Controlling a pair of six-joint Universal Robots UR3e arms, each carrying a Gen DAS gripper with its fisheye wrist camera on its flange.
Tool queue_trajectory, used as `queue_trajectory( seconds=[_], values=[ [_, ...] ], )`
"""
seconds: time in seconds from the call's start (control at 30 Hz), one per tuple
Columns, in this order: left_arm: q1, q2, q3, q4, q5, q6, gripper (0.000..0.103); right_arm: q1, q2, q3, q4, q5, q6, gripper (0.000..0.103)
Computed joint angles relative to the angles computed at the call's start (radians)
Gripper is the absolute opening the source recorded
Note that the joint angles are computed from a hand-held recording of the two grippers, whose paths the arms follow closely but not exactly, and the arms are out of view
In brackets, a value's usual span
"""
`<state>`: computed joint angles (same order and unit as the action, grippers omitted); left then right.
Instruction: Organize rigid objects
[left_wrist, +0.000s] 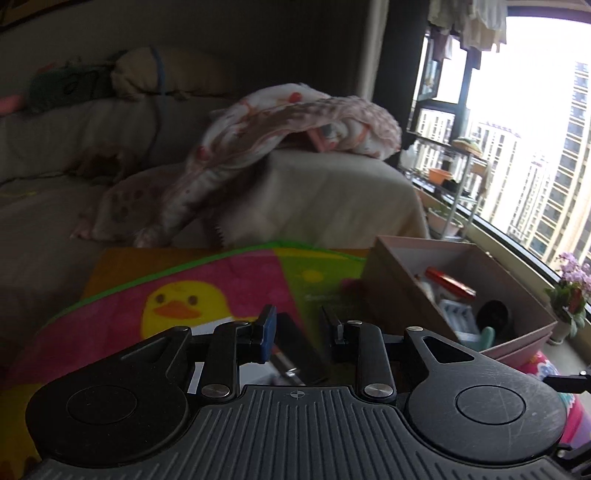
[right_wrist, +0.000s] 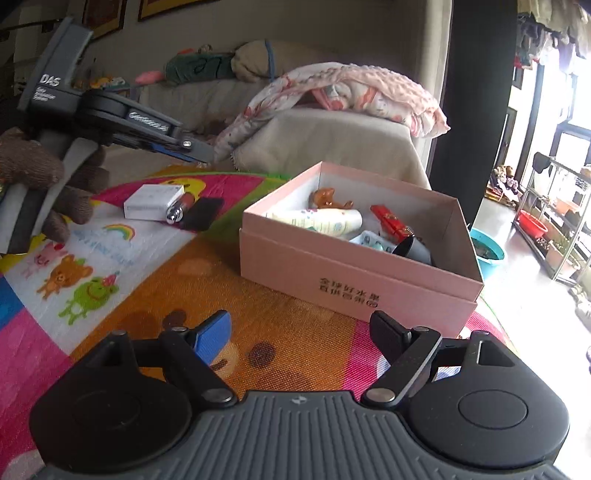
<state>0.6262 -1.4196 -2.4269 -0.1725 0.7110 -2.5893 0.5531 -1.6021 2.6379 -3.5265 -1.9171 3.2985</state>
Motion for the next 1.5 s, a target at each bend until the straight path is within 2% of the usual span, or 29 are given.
queue_trajectory(
  seconds=[0.13, 0.3, 0.37, 0.5, 0.6, 0.7, 0.87, 1.0, 1.1, 1.17, 1.23, 1.33, 1.5],
  values=[
    [0.125, -0.031, -0.01, 0.031, 0.031, -0.069, 0.028, 0.03, 0.005, -0.081, 0.091, 0.027, 0.046, 0.083],
    [0.178, -0.03, -0.017, -0.035, 0.014, -0.021, 0.028, 0.06, 0.062, -0.284, 0.235, 0.052, 0.025, 0.083],
    [0.181, -0.056, -0.042, 0.042, 0.005, -0.045, 0.028, 0.044, 0.09, -0.38, 0.302, 0.092, 0.03, 0.083],
    [0.195, -0.173, -0.112, 0.29, -0.038, -0.176, 0.028, -0.015, 0.203, -0.625, 0.459, 0.23, 0.047, 0.083],
    [0.21, -0.259, -0.147, 0.463, -0.046, -0.216, 0.028, -0.022, 0.35, -0.856, 0.589, 0.258, 0.065, 0.083],
    [0.238, -0.272, -0.145, 0.496, -0.04, -0.276, 0.028, -0.019, 0.508, -1.085, 0.69, 0.23, 0.096, 0.083],
    [0.249, -0.227, -0.1, 0.298, -0.042, -0.228, 0.028, -0.046, 0.788, -1.509, 0.862, 0.18, 0.173, 0.083],
    [0.264, -0.217, -0.105, 0.266, -0.068, -0.2, 0.028, -0.077, 0.979, -1.821, 1.043, 0.203, 0.226, 0.083],
    [0.271, -0.215, -0.098, 0.234, -0.083, -0.196, 0.028, -0.069, 0.986, -1.798, 0.995, 0.198, 0.225, 0.076],
    [0.275, -0.212, -0.08, 0.175, -0.101, -0.189, 0.028, -0.062, 0.949, -1.724, 0.954, 0.215, 0.175, 0.064],
    [0.273, -0.211, -0.056, 0.109, -0.118, -0.173, 0.028, -0.042, 0.905, -1.635, 0.908, 0.202, 0.111, 0.056],
    [0.243, -0.21, -0.009, 0.015, -0.107, -0.148, 0.028, -0.031, 0.817, -1.476, 0.84, 0.229, 0.076, 0.052],
    [0.256, -0.034, -0.072, -0.187, -0.109, 0.064, 0.031, 0.012, 0.695, -1.259, 0.75, 0.208, 0.042, 0.051]
  ],
)
